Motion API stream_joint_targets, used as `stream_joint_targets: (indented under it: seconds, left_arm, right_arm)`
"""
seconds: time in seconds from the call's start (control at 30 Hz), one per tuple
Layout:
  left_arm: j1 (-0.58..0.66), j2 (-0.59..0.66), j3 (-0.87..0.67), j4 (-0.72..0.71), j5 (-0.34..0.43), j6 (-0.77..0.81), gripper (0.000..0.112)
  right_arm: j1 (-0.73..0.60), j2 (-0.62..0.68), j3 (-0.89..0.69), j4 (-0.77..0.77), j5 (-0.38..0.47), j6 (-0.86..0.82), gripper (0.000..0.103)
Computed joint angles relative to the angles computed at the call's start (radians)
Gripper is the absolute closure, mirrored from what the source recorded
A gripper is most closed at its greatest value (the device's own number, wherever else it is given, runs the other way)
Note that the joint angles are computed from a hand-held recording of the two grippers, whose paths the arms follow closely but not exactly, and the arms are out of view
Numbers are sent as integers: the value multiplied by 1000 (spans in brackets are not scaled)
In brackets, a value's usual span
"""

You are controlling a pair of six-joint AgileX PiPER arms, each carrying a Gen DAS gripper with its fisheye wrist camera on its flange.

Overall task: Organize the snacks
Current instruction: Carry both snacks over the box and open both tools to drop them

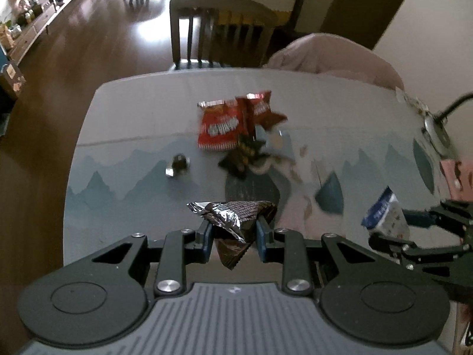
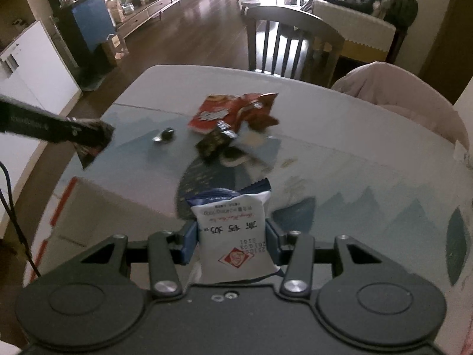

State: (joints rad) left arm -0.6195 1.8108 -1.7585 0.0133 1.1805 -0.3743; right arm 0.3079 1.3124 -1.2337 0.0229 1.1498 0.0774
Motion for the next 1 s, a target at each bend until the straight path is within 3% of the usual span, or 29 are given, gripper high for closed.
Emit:
stream_joint_targets:
  seconds: [0.43,0.7,1.0]
  left_arm:
    - [7,-217,405,-120,-82,102,84]
    - [5,-210,532,-167,-131,122,84]
    - [-49,-142,603,-118,-198,82,84]
  right_arm:
    - [264,-59,106,-17,-14,280,56]
    - [369,-31,213,-4,-100,394,56]
    - [443,36,300,-17,-192,485,57]
